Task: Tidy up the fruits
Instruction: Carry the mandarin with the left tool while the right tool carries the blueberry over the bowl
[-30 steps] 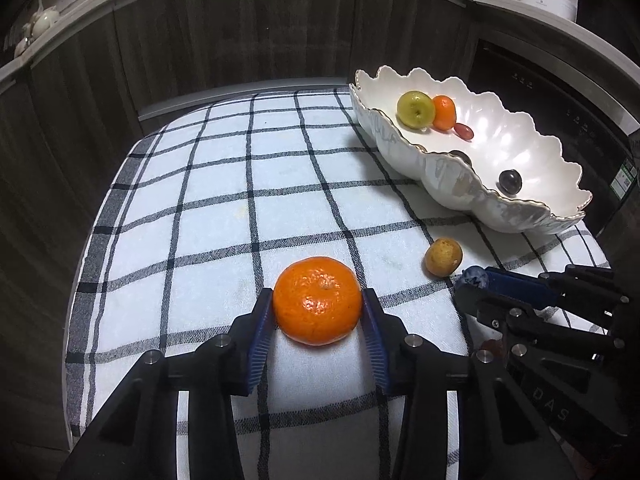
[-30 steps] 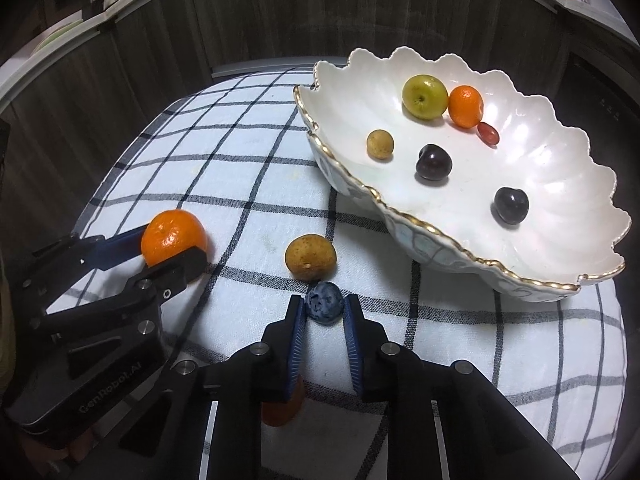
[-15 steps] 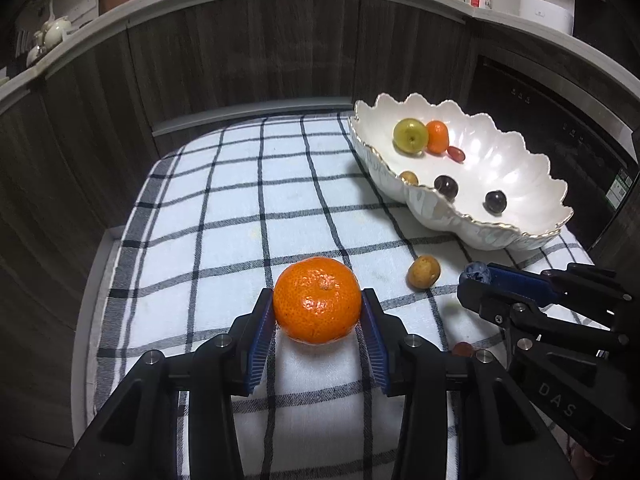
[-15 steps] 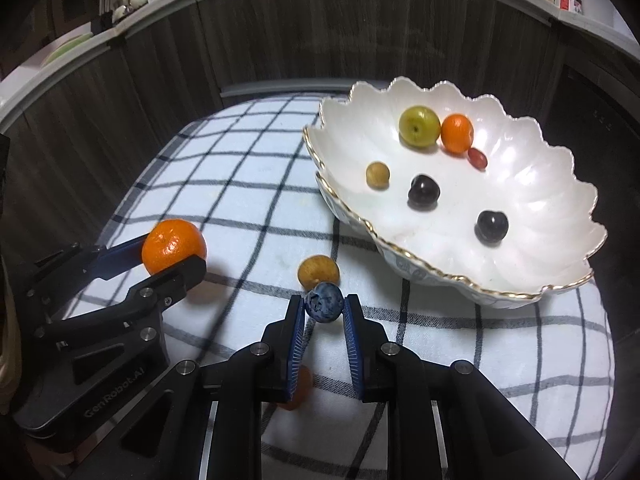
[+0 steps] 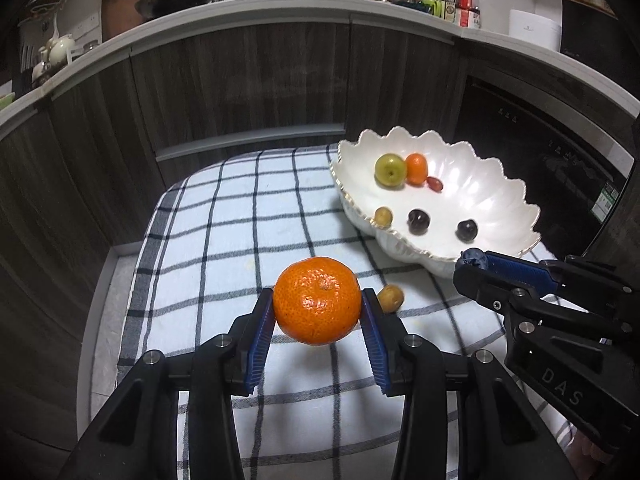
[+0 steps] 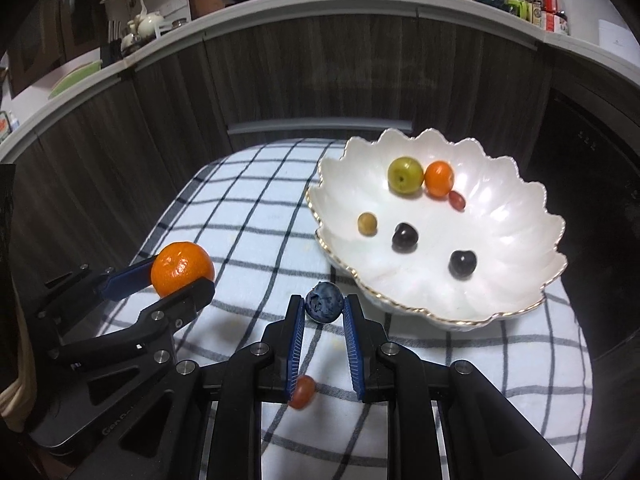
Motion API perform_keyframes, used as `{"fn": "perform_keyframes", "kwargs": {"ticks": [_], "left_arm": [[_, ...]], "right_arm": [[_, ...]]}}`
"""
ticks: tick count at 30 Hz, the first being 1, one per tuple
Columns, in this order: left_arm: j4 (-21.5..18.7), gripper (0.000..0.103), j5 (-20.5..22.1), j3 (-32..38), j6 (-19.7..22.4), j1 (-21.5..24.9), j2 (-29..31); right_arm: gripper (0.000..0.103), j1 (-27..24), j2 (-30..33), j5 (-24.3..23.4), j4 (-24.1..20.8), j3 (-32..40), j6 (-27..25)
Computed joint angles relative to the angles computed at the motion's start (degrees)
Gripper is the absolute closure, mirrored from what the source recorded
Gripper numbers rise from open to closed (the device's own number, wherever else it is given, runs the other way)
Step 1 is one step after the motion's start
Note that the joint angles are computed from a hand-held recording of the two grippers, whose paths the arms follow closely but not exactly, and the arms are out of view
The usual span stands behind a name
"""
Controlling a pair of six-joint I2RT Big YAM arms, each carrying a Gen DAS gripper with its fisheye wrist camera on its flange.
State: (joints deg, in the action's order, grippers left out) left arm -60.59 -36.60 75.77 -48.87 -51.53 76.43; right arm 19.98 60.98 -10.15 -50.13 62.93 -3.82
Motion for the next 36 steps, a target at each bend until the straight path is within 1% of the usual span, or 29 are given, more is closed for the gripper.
{"fn": "perform_keyframes", "kwargs": {"ticks": [9,18,25,36], "left_arm": [[-0.4,0.061,-0.9,4.5,2.0,-0.7,2.5],[-0.1,0.061,-0.7,9.3,4.3,-0.8,5.5],[0.3,0.061,-0.4,13.0,6.2,-0.6,8.1],[0.3,0.061,0.9,18.0,8.3,0.3,12.2]], "right_arm": [[0.081,-4.0,-0.9,-1.4,-0.2,1.4,-0.3],[0.081,-8.2,-0.5,-3.0,0.0,3.3,-0.5],[0.081,-11.5,0.5,-4.0,0.3,4.8,-0.9],[0.081,-15.2,3.4,-5.0,0.8,7.4,-1.4]]}}
